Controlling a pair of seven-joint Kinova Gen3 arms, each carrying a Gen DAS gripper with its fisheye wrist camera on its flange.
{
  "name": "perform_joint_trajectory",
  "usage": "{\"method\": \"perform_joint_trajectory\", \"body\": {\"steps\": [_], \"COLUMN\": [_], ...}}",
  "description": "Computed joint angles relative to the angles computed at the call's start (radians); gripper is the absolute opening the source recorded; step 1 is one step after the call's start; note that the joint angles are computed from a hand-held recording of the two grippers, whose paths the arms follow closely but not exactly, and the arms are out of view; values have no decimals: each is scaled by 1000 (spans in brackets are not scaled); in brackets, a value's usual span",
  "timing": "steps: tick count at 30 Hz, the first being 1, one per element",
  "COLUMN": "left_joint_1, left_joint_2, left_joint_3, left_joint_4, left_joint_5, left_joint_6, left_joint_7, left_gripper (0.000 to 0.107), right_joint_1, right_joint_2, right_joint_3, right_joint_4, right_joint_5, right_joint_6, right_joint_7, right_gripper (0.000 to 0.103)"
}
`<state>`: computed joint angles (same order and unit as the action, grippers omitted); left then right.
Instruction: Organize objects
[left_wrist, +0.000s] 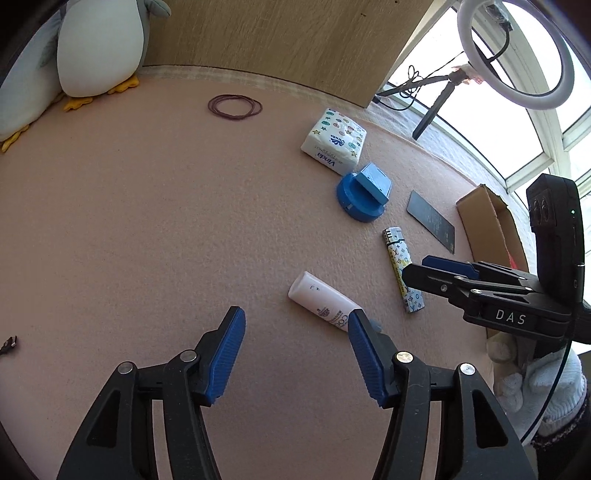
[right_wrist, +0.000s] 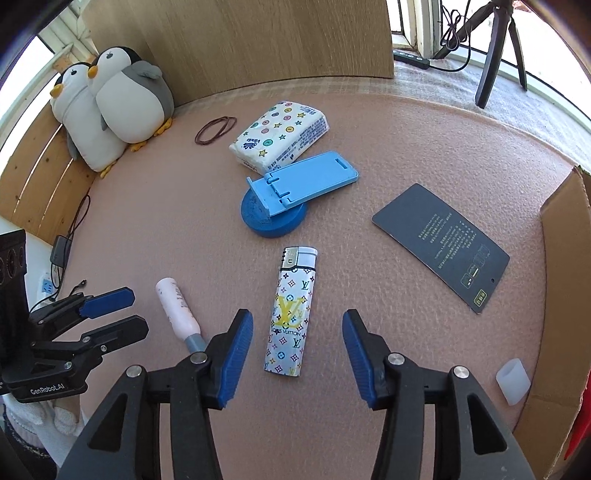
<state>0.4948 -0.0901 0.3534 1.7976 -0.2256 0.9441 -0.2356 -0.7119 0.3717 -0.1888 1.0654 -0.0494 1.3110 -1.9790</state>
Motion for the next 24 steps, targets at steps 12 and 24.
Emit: {"method": "perform_joint_trajectory", "body": {"steps": [12,24], "left_joint_1": [112,198], "left_joint_2": [192,215], "left_joint_3": [-35,-102], "left_joint_4": [-173,-201], "left_joint_5": [-97,-144], "left_joint_6": [117,217], "left_joint_7": [46,20], "left_gripper": [49,22], "right_joint_1": [21,21], "right_joint_2": [-48,-23], "right_joint_3": [15,-4], "right_joint_4": [55,23], "right_joint_5": [31,18], "right_joint_6": [-23,-11], "right_joint_7": [-50,-42], "right_gripper": [47,47]}}
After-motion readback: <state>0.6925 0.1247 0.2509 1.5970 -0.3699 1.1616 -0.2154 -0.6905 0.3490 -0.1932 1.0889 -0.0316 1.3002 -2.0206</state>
